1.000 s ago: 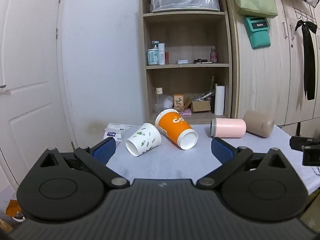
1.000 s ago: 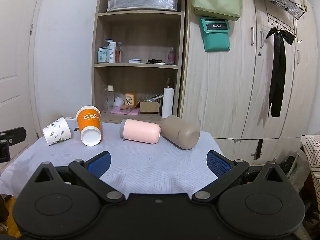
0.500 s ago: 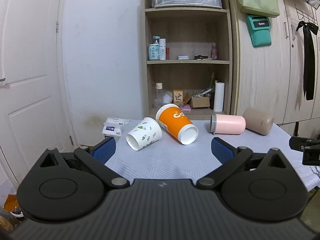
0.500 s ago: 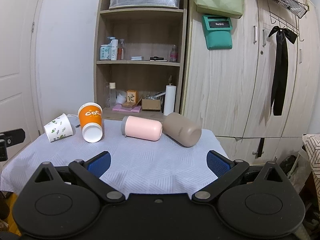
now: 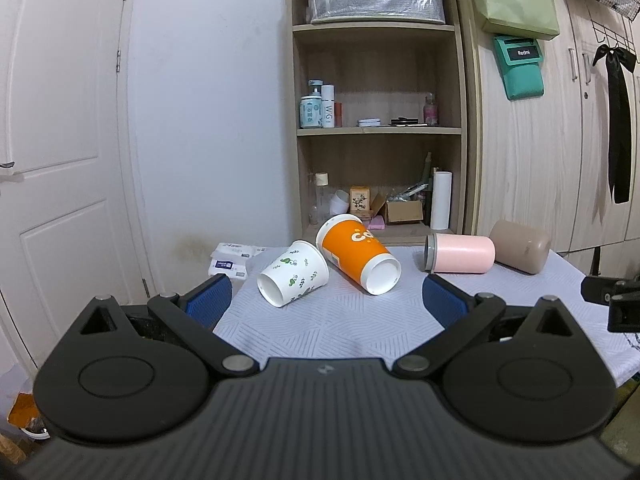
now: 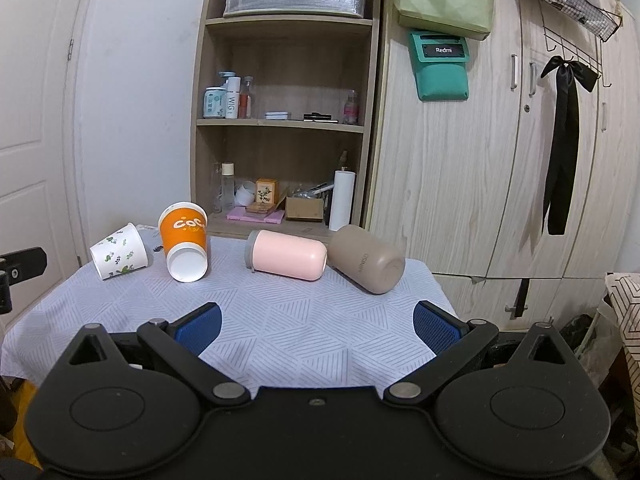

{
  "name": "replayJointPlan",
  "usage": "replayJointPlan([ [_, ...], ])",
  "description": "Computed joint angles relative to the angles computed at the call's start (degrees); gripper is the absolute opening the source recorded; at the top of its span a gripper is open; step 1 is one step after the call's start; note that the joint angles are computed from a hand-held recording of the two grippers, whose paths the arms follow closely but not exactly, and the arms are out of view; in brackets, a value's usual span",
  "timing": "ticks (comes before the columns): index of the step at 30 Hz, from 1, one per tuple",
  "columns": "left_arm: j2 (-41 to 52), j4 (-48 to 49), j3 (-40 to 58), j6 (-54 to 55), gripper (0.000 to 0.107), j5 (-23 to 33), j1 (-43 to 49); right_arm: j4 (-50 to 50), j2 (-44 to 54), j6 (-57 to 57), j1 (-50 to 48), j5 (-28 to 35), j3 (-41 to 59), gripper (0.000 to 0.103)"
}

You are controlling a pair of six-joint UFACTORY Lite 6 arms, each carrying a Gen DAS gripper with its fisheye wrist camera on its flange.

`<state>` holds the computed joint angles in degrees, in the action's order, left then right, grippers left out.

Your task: Flip cup upright

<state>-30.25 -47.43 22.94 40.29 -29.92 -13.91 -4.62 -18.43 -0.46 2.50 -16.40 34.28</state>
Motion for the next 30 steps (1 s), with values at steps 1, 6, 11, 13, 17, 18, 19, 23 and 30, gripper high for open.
replayJointPlan([
  [1,0.07,0.32,-0.01,-0.21,0.103,0.13,0.16,-0.26,-0.01,0.19,-0.08,-0.01,-0.05,0.103],
  [6,0.21,-0.23,-0.08,0.35,0.103,-0.11,-0.34,0.21,0.34,-0.29,0.01,-0.13,-0.15,0.103],
  [11,0.20,0.05,0.07,0.19,0.103,0.04,-0.22,1.00,0.37,-1.23,0.20,-0.07,-0.28,0.103],
  [13,0.14,-0.10,0.03,0.45,0.103,-0.04,-0.34,1.44,0.37,-1.74,0.36,-0.03,-0.30,0.103],
  [17,0.04,0.01,0.04,0.52,0.103,-0.08,-0.29,1.63,0.32,-2.12,0.49,0.04,-0.26,0.103],
  [18,-0.04,0.09,-0.02,0.51,0.103,-0.08,-0.28,1.61,0.26,-2.17,0.53,0.13,-0.27,0.103],
  [19,-0.13,0.08,-0.17,0.55,0.103,-0.22,-0.39,0.79,0.16,-1.50,0.34,0.17,-0.30,0.103],
  [23,-0.02,-0.33,-0.30,0.95,0.103,-0.44,-0.41,0.66,0.25,-1.63,0.38,0.13,-0.32,0.103],
  [30,0.69,1.30,0.50,-1.04,0.103,1.64,1.16,0.05,0.41,-1.44,0.46,-0.05,-0.48,0.103],
])
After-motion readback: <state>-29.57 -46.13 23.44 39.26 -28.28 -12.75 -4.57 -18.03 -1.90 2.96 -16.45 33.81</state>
